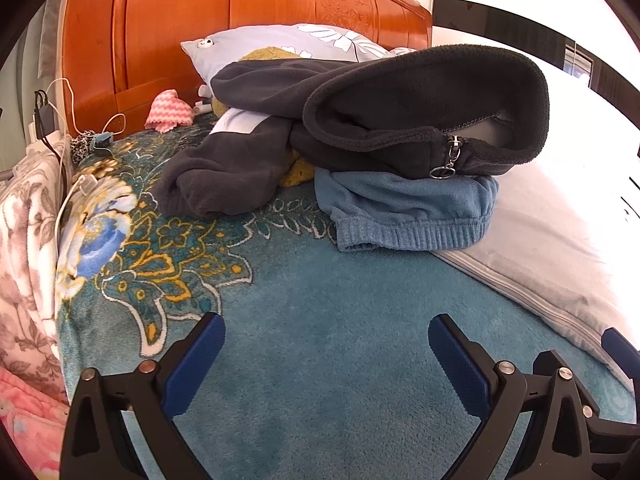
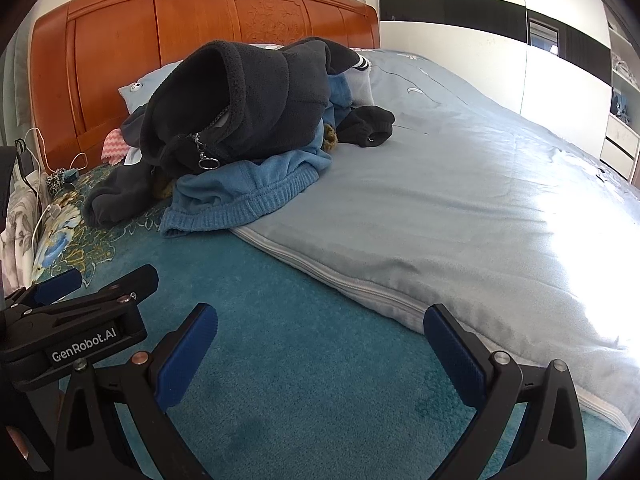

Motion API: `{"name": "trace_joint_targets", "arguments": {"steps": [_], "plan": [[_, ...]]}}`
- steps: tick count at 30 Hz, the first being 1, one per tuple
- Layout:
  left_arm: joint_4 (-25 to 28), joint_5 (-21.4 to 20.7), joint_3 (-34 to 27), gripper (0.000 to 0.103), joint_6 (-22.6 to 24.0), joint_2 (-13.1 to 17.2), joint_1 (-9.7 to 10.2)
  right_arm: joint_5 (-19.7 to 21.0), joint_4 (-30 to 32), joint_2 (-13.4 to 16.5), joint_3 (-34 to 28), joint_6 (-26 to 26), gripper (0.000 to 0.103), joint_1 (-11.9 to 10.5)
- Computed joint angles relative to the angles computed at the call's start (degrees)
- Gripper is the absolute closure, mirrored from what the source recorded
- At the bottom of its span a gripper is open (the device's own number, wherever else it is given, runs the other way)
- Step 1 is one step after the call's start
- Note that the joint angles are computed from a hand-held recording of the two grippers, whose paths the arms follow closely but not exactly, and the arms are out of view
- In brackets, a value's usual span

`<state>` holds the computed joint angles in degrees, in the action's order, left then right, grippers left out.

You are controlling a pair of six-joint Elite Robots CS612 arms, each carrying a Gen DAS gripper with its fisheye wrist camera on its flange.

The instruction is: Fold clothes

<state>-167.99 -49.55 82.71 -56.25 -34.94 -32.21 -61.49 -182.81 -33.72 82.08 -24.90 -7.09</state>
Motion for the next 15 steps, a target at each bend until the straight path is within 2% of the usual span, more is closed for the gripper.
{"name": "trace_joint_targets", "arguments": {"steps": [11, 15], "plan": [[-1.0, 0.06, 1.71, 0.0, -0.88, -0.59, -0.48, 0.12, 1.07, -0.06, -0.3, -0.1, 0.0, -0.05], [-2.73, 0.72, 5.3, 0.0, -1.86, -2.1, -1.41, 0.17, 0.86, -0.07, -0.22, -0.12, 0.0, -0.09]]}}
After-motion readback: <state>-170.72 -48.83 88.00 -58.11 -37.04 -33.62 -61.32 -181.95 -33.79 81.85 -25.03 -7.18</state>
